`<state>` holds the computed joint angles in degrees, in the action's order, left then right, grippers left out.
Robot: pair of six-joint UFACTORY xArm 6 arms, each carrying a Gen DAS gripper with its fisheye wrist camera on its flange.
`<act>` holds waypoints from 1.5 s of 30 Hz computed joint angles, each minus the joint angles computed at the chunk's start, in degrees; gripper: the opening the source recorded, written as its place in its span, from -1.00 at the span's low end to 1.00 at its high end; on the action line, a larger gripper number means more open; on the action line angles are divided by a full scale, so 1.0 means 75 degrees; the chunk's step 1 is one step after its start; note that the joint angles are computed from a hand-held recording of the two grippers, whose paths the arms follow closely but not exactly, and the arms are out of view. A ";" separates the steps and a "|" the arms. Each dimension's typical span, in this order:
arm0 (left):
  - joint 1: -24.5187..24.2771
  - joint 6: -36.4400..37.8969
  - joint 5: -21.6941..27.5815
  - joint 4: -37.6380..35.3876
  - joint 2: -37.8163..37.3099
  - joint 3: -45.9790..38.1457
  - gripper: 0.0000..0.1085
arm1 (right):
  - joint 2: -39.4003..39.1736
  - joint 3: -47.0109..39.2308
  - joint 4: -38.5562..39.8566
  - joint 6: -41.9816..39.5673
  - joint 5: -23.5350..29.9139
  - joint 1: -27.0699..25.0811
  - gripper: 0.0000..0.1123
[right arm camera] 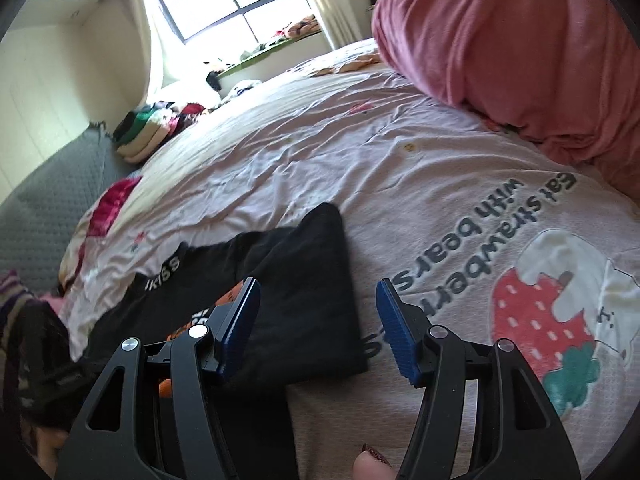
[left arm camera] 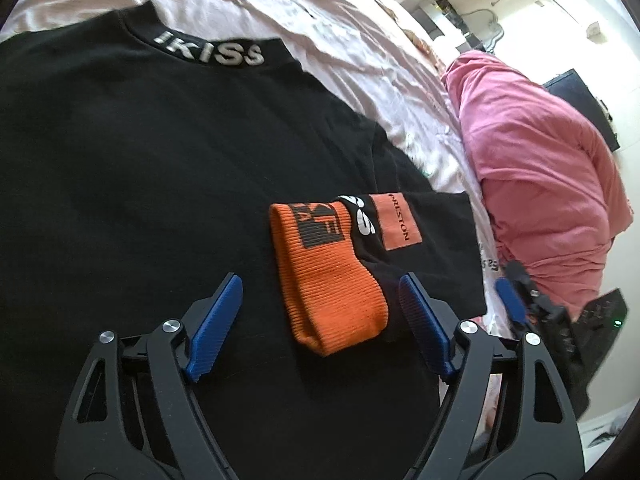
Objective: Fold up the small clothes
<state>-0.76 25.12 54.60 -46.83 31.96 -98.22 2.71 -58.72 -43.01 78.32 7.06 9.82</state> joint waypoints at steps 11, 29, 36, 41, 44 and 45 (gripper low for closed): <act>-0.0442 -0.0537 -0.1005 0.0818 0.0111 -0.0056 -0.66 | -0.0205 0.0337 0.0254 0.0201 -0.0363 -0.0297 0.07; 0.0361 0.0911 -0.1357 -0.0622 -0.1087 0.0476 -0.90 | -0.0243 0.0417 0.0563 -0.0006 -0.0346 -0.0310 0.07; 0.0768 0.1061 -0.1332 -0.0716 -0.1309 0.0463 -0.90 | -0.0039 0.0108 0.0377 -0.0244 -0.0243 -0.0071 0.06; 0.0975 0.1050 -0.1361 -0.0617 -0.1363 0.0485 -0.91 | 0.0111 -0.0106 0.0341 -0.0493 -0.0168 0.0096 0.06; 0.1105 0.1064 -0.1354 -0.0548 -0.1383 0.0550 -0.91 | 0.0207 -0.0197 0.0538 -0.0757 -0.0082 0.0189 0.06; 0.1131 0.1055 -0.1349 -0.0532 -0.1381 0.0565 -0.91 | 0.0241 -0.0237 0.0565 -0.0803 -0.0045 0.0207 0.06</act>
<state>7.72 33.03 44.48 -50.82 21.60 -93.98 4.52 -60.49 -38.77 72.30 6.72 11.37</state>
